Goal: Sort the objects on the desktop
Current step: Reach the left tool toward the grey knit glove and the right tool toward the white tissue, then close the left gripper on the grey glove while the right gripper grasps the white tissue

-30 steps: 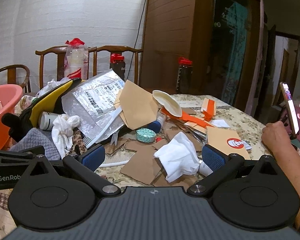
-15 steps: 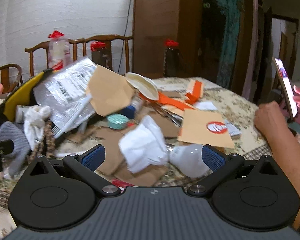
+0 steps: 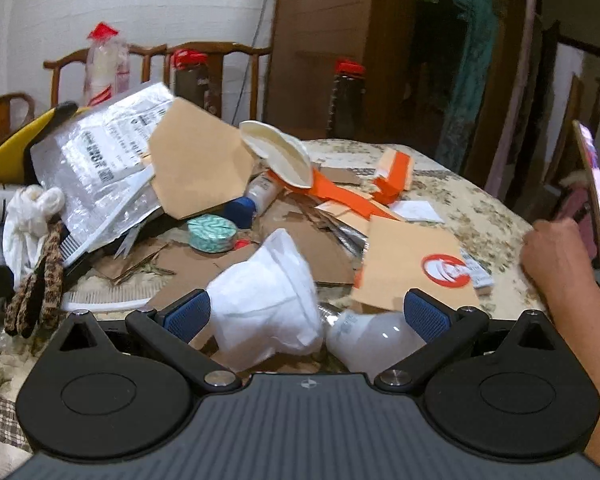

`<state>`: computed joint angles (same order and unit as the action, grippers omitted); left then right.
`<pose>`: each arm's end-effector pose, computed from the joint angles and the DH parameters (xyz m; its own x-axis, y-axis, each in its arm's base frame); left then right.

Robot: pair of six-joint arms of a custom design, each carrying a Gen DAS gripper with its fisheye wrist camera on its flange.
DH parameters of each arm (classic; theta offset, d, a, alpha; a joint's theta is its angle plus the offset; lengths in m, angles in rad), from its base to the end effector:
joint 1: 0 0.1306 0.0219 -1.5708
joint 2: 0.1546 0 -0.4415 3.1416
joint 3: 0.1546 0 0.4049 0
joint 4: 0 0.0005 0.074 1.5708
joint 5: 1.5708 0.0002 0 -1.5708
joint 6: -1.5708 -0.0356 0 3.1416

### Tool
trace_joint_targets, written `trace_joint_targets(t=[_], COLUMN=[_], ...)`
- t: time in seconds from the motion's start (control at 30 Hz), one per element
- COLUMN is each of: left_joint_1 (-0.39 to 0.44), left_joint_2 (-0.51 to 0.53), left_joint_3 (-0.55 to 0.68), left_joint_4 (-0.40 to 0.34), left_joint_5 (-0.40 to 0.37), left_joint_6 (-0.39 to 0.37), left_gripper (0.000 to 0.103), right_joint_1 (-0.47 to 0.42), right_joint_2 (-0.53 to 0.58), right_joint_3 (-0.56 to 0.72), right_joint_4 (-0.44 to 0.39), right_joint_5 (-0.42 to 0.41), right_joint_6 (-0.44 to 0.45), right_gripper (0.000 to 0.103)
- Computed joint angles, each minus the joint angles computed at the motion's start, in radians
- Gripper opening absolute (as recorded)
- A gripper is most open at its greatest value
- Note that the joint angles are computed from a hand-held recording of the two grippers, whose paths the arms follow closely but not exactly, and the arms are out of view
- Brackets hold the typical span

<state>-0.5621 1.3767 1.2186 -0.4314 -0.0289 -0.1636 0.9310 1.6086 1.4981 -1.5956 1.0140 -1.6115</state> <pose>0.4194 -0.2635 0.4469 -0.3807 0.4322 -0.8175 0.5822 0.7989 0.1512 0.3208 0.3796 0.4274 -0.4678 0.2558 -0.8460 0.6111 0.7851 -0.1006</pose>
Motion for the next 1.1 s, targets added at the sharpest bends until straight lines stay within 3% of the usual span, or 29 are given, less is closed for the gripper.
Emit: trace_joint_targets(t=[0.33, 0.7, 0.8, 0.87, 0.97, 1.1], left_joint_1=[0.004, 0.016, 0.016, 0.021, 0.030, 0.044], left_joint_2=[0.038, 0.064, 0.068, 0.074, 0.081, 0.090], left_joint_3=[0.015, 0.026, 0.022, 0.029, 0.037, 0.051], left_joint_4=[0.016, 0.026, 0.046, 0.038, 0.021, -0.021], left_joint_5=[-0.004, 0.021, 0.019, 0.035, 0.063, 0.100], left_joint_6=[-0.018, -0.008, 0.001, 0.013, 0.032, 0.051], left_gripper=[0.103, 0.103, 0.103, 0.103, 0.103, 0.100], right_joint_1=[-0.034, -0.060, -0.061, -0.060, -0.059, -0.051], right_joint_2=[0.015, 0.007, -0.018, -0.032, -0.058, -0.060], right_joint_3=[0.005, -0.038, -0.068, -0.081, -0.110, -0.117], right_joint_4=[0.106, 0.191, 0.268, 0.296, 0.383, 0.415], right_joint_5=[-0.020, -0.037, -0.033, -0.030, -0.045, -0.037], right_joint_6=[0.165, 0.221, 0.254, 0.260, 0.302, 0.309], right_gripper=[0.103, 0.100, 0.080, 0.055, 0.039, 0.025])
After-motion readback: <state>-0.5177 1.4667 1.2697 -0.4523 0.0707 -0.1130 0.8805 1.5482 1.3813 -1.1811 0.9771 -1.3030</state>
